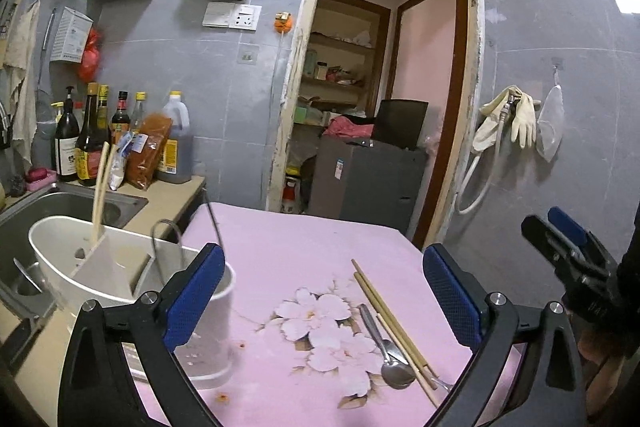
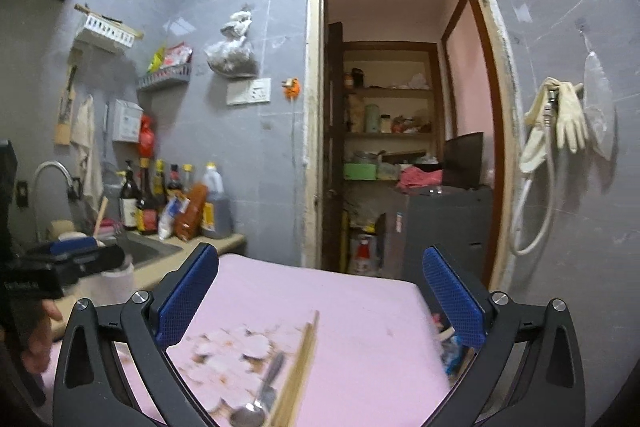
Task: Organize utensils
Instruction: 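Move both tools back toward the remaining spoon and chopsticks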
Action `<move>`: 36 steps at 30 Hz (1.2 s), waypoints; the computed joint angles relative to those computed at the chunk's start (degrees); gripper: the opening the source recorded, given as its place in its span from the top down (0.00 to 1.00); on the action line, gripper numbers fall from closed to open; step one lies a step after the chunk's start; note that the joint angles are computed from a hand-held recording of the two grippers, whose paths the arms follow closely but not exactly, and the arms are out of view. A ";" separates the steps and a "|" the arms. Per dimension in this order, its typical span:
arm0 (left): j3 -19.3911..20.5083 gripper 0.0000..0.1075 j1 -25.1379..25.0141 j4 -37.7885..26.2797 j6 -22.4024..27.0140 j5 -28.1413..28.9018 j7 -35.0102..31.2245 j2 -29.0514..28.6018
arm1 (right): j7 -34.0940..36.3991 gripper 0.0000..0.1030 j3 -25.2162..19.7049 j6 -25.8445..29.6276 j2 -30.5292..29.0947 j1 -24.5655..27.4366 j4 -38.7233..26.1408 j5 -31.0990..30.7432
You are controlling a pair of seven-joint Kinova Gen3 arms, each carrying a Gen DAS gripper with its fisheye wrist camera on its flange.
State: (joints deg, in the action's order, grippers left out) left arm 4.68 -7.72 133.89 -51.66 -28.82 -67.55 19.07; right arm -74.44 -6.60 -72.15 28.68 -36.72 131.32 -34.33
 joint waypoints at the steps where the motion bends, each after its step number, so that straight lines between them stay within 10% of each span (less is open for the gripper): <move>1: -0.25 0.10 0.73 0.24 -0.54 0.86 -0.59 0.29 | -0.32 0.00 0.03 -0.79 0.49 -0.03 0.39 -0.18; 7: -6.27 0.10 8.42 -0.21 -1.37 1.97 -0.98 2.32 | -1.18 0.00 0.62 -2.05 2.38 0.54 1.34 -0.42; 12: 4.99 0.10 1.50 -3.79 7.97 2.26 -6.17 3.46 | -2.76 0.04 1.06 7.36 1.07 4.88 -0.45 4.22; 21: 26.68 0.12 -12.41 -12.58 28.78 -0.42 -13.19 8.01 | -1.86 0.42 4.04 27.46 0.64 8.26 -7.48 7.75; 30: 34.19 0.49 -12.66 -25.03 49.71 -15.57 -0.91 15.91 | -5.65 0.72 4.83 47.31 1.71 12.89 -15.38 16.07; 36: 40.83 0.64 -13.85 -34.12 63.20 -7.50 -8.75 23.05 | -7.53 0.82 6.85 53.81 2.38 11.96 -18.28 18.59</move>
